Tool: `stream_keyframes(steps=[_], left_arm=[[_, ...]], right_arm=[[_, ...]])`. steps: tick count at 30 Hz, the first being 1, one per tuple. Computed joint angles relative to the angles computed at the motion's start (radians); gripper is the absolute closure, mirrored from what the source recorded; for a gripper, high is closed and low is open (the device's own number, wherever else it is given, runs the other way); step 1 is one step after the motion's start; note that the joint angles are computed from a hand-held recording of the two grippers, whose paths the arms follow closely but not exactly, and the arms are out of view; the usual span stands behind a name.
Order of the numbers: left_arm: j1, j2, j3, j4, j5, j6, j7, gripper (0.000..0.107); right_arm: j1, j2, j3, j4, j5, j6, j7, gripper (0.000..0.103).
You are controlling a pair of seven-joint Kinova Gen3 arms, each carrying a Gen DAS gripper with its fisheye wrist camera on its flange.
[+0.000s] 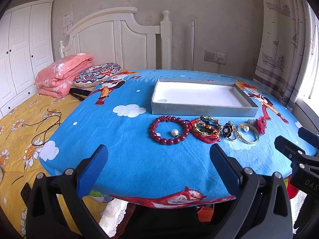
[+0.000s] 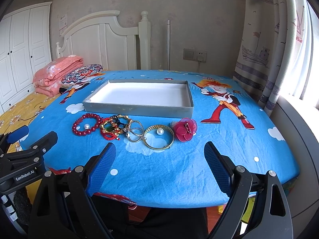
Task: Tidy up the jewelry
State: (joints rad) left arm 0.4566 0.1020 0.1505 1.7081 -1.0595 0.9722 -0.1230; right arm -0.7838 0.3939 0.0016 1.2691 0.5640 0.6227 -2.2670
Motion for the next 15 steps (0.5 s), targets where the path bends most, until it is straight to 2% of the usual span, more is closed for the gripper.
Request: stream_keyframes(steps=[15], left_arm=[[-0.002,-0.001,0.000,0.000,0.004,-0.002,-0.001,0.009]], right_arm=[[0.004,0.002,-0.006,-0.004,-0.026,-0.008,0.023,0.018]])
